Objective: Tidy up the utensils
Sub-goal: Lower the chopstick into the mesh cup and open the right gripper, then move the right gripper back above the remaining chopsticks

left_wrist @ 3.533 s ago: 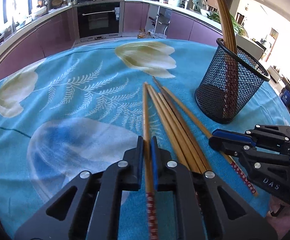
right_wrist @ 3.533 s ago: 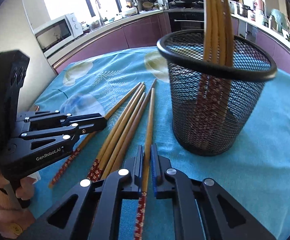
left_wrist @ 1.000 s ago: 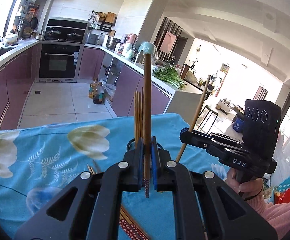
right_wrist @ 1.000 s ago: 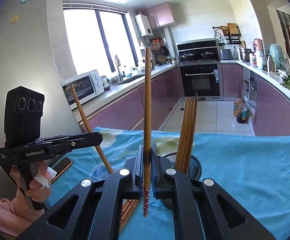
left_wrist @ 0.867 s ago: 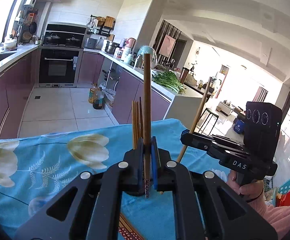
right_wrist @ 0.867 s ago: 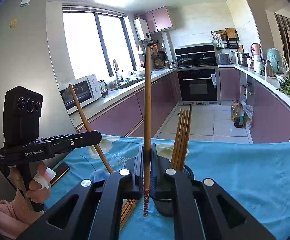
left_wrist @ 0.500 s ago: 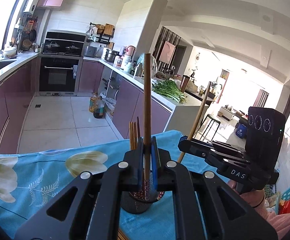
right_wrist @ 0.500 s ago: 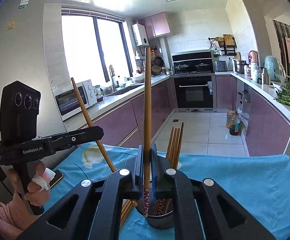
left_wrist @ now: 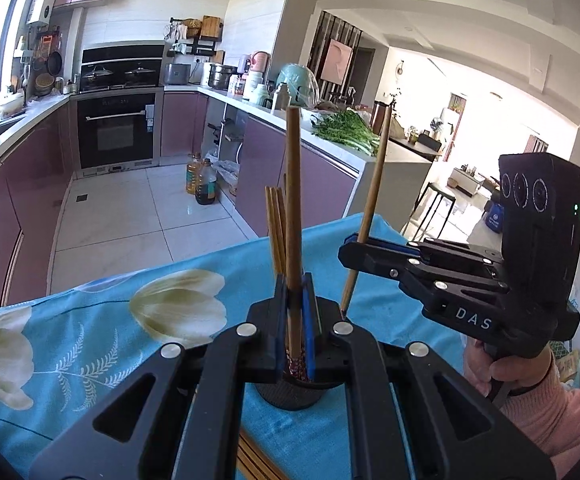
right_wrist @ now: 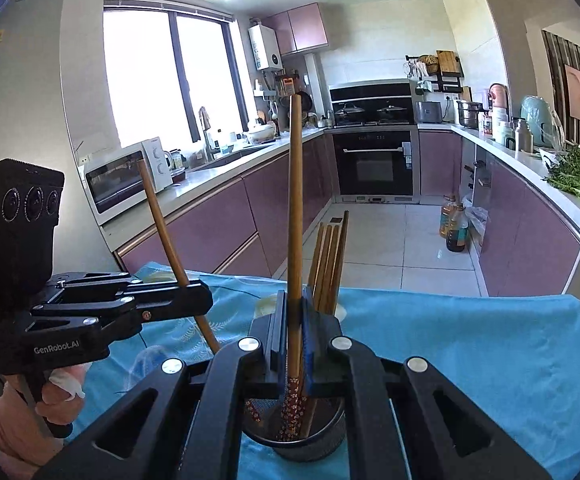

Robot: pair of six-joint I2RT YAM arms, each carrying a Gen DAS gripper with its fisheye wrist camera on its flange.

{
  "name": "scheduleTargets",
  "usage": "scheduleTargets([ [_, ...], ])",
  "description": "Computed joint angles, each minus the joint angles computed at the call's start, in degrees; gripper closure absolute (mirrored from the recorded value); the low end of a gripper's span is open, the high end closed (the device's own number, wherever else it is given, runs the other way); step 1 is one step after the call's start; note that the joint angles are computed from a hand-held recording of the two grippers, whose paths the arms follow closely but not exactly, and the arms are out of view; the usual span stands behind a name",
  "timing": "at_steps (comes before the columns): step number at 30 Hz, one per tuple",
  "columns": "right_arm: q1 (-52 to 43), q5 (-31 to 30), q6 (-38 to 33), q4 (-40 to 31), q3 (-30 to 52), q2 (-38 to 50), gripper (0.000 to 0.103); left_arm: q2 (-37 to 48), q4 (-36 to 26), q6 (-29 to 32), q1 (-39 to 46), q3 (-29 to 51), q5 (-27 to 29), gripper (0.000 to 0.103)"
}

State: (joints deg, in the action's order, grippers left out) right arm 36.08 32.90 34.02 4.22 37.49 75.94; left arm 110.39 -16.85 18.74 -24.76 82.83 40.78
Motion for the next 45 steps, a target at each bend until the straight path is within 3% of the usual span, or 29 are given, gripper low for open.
scheduleTargets([
  [13, -4.52, -9.35, 4.14, -3.95, 1.48, 5.26, 0.097, 7.35, -11.21, 6.07, -1.12, 8.59, -2.81, 0.095],
  [21, -5.73, -10.32, 6.04, -2.08, 1.21, 7.10, 0.095, 12.57, -13.68, 3.57, -2.96, 15.25, -6.39, 0.095],
  [25, -5.81, -9.85, 6.63, -1.01, 0.28, 6.48, 0.092, 12.48, -10.84, 2.41, -3.22, 13.76, -6.80, 0.082],
  [35, -0.15, -3.79, 6.31, -0.80, -1.44, 2.60, 0.083, 2.70, 4.25, -0.81, 0.50, -2.91, -5.75, 0.076],
  [39, 4.85, -0.80, 4.90, -0.51, -1.89, 0.74, 0.072, -2.33, 9.86, -1.65, 3.72, -10.29, -3.76, 0.069],
  [42, 8.83, 0.79, 3.98, 0.15, -2.41, 0.12, 0.071, -4.55, 12.21, -1.71, 6.25, -14.01, -2.60, 0.059],
  [45, 11.71, 1.00, 4.09, 1.07, -2.66, 1.00, 0.068, -5.92, 14.32, -0.98, 8.41, -17.70, -2.97, 0.057],
])
